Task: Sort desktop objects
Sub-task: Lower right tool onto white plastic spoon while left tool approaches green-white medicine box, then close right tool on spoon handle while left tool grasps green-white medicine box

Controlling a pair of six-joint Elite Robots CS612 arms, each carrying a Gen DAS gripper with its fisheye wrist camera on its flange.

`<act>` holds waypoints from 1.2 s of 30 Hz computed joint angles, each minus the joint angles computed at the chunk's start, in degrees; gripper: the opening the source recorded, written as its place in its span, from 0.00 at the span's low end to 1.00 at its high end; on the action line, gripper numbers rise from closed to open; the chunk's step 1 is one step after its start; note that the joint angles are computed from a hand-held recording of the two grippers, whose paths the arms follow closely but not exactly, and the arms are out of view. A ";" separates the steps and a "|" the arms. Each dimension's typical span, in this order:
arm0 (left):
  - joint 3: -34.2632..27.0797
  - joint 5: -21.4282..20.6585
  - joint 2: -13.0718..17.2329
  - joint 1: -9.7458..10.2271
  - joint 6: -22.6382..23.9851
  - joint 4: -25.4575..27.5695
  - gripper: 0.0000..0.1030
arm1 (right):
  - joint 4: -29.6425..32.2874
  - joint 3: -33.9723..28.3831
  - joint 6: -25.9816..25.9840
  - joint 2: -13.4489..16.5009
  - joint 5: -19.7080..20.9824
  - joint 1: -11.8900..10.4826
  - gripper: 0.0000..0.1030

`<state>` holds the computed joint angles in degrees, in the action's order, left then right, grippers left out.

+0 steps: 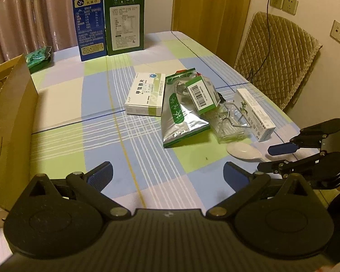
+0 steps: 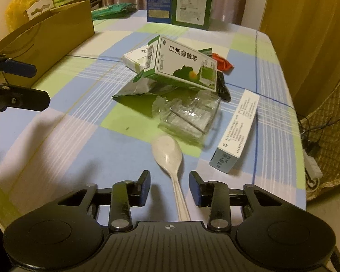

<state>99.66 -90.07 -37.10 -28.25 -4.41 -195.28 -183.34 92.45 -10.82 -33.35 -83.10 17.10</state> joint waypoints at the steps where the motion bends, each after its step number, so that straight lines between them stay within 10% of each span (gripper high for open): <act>1: -0.18 -0.05 0.14 0.05 0.08 0.22 0.99 | 0.21 -0.17 -0.30 0.08 0.09 -0.02 0.30; 17: -0.83 -1.19 0.83 0.68 -0.78 0.79 0.99 | 2.52 -1.87 -2.81 1.10 -1.30 0.38 0.04; 36: -5.63 -3.37 2.13 0.07 3.98 1.58 0.99 | -8.74 2.06 9.14 -1.88 0.27 -0.63 0.03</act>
<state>94.04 -93.44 -34.98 -28.18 -0.43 -193.69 -192.08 94.51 -1.68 -35.23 -82.83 16.48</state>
